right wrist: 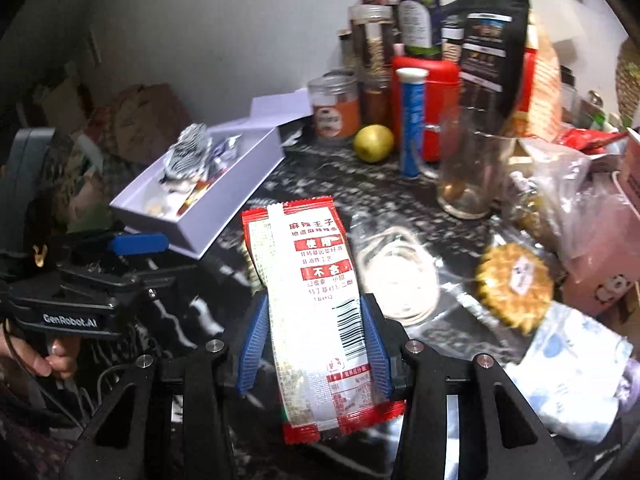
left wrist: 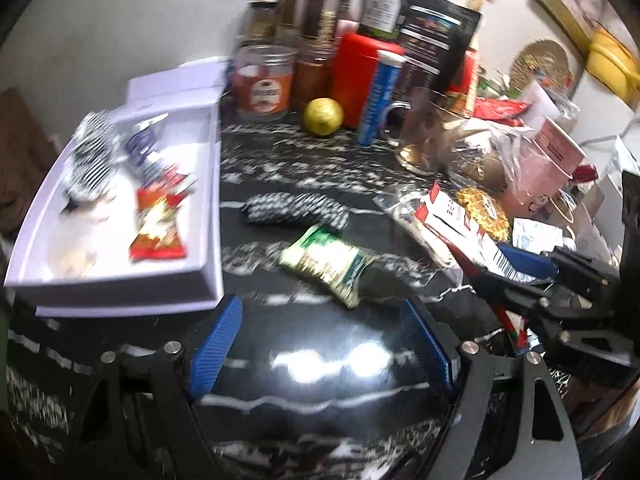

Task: Organize soft objects
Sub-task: 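Grasp the green-white packet with the left tool while the right tool holds the red-white packet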

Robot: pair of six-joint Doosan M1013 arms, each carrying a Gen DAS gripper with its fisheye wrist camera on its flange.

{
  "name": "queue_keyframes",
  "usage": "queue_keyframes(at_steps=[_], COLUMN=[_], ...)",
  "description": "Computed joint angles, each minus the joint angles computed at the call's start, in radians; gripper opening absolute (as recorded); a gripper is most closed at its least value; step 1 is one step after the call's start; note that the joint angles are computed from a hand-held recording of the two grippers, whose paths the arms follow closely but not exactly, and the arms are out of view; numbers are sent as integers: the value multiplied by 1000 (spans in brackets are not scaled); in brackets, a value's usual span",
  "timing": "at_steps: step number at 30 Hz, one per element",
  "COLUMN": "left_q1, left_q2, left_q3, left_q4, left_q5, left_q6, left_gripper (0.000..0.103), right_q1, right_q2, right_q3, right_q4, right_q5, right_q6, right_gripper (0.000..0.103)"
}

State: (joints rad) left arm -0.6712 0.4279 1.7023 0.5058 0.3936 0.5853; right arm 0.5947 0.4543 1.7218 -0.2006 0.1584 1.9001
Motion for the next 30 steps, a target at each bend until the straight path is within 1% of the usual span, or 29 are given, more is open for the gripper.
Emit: queue_keyframes(at_steps=[3, 5, 8, 11, 12, 13, 16, 20, 23, 25, 28, 30], left_q1=[11, 17, 23, 31, 30, 23, 12, -2, -2, 3, 4, 8], left_q2=[28, 49, 80, 106, 114, 120, 133, 147, 144, 143, 146, 144], left_q3=[-37, -63, -100, -133, -142, -149, -163, -179, -168, -165, -165, -162], left_q4=[-95, -144, -173, -249, -244, -187, -141, -67, -66, -113, -102, -113], left_q5=[0, 11, 38, 63, 75, 86, 111, 150, 120, 97, 86, 64], left_q6=[131, 198, 263, 371, 382, 362, 389, 371, 378, 409, 390, 389], left_gripper=[82, 82, 82, 82, 82, 82, 82, 82, 82, 82, 82, 82], right_q1=[-12, -18, -26, -31, -32, -33, -33, -33, -34, -34, -35, -36], right_q2=[0, 1, 7, 14, 16, 18, 24, 27, 27, 27, 27, 27], right_q3=[-3, -7, -16, -24, -28, -30, -36, -39, -39, -40, -39, -39], right_q4=[-57, -59, -35, -13, -2, 5, 17, 40, 57, 59, 66, 75], right_q5=[-5, -7, -1, 7, 11, 14, 23, 28, 29, 30, 31, 32], right_q6=[71, 80, 67, 52, 43, 36, 27, 6, -11, -10, -13, -18], right_gripper=[45, 45, 45, 45, 45, 45, 45, 45, 45, 45, 45, 45])
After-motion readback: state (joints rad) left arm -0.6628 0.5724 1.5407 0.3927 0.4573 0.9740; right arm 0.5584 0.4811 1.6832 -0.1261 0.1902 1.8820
